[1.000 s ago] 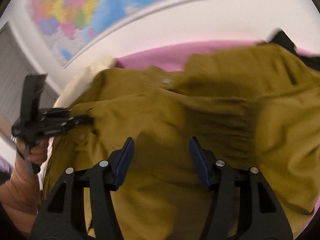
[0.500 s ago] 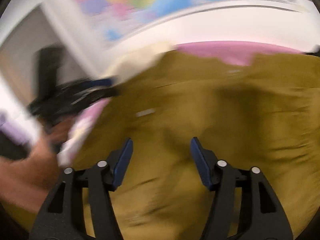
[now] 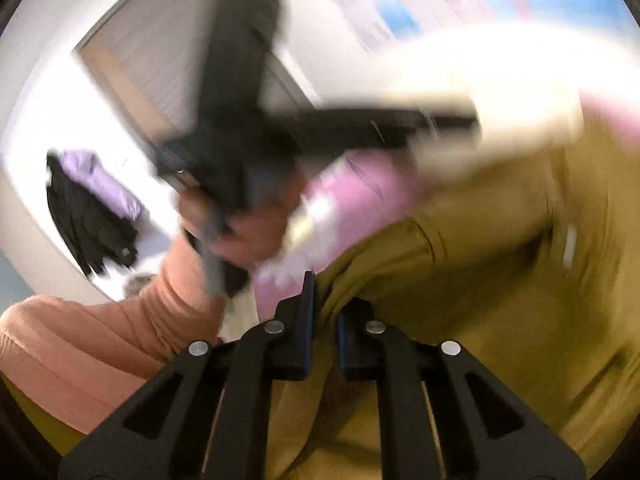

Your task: Fold large clothes

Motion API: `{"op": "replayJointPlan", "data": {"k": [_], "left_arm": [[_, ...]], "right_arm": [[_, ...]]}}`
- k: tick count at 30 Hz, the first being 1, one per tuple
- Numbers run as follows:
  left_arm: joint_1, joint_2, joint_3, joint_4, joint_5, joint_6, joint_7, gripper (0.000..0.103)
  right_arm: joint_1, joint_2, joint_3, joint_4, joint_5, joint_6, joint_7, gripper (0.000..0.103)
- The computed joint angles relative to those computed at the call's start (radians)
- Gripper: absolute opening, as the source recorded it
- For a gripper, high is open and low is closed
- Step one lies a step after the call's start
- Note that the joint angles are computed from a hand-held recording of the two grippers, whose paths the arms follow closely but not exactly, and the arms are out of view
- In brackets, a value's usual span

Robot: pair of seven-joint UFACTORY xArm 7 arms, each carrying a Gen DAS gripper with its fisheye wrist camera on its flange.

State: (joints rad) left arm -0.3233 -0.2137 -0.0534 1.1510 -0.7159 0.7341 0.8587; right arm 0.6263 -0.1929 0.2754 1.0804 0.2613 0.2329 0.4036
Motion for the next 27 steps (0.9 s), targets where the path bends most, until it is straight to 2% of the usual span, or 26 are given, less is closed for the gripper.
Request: {"op": "replayJointPlan", "data": {"k": [3,5,7,9,12,13,14,16,18,19,21,23,24,27], "left_arm": [[-0.006,-0.047,0.053,0.019,-0.127,0.005,0.092,0.074],[-0.007,-0.062,0.078,0.035,-0.182,0.039,0.132,0.075],[-0.003,-0.070,0.087,0.041,-0.207,0.080,0.154,0.080],[0.000,-0.070,0.075,0.029,-0.194,0.112,0.166,0.080],[-0.002,-0.048,0.035,0.009,-0.137,0.126,0.157,0.080],[-0.003,-0.029,0.012,0.004,-0.093,0.129,0.134,0.079],[-0.006,-0.011,-0.001,0.007,-0.065,0.136,0.119,0.079],[-0.014,0.023,-0.035,0.000,-0.003,0.122,0.092,0.077],[-0.022,0.045,-0.057,-0.009,0.041,0.094,0.074,0.076],[-0.027,0.056,-0.064,-0.010,0.055,0.081,0.067,0.076],[-0.032,0.076,-0.076,-0.010,0.085,0.047,0.044,0.076],[-0.035,0.097,-0.083,-0.001,0.110,0.018,0.016,0.076],[-0.036,0.106,-0.085,0.006,0.118,0.012,0.006,0.076],[-0.040,0.117,-0.103,-0.008,0.178,-0.090,-0.050,0.076]], "right_arm": [[-0.084,-0.042,0.037,0.091,-0.176,0.093,0.067,0.009],[-0.127,-0.091,0.043,0.105,-0.248,0.150,0.104,0.009],[-0.125,-0.184,0.011,0.046,-0.217,0.183,0.100,0.009],[-0.129,-0.278,-0.025,-0.031,-0.178,0.230,0.101,0.010],[-0.201,-0.453,-0.013,-0.182,-0.176,0.316,0.202,0.015],[-0.195,-0.478,-0.020,-0.221,-0.149,0.318,0.222,0.020],[-0.184,-0.533,-0.037,-0.295,-0.111,0.321,0.249,0.036],[-0.212,-0.618,-0.011,-0.404,-0.091,0.336,0.332,0.059],[-0.195,-0.699,-0.013,-0.517,-0.050,0.295,0.396,0.065],[-0.166,-0.760,-0.003,-0.606,-0.006,0.217,0.446,0.075],[-0.104,-0.829,0.025,-0.720,0.031,0.124,0.515,0.078],[-0.071,-0.806,0.048,-0.742,0.024,0.077,0.552,0.081],[-0.068,-0.777,0.068,-0.732,0.014,0.084,0.576,0.081],[-0.108,-0.682,0.122,-0.686,-0.051,0.112,0.634,0.081]]}}
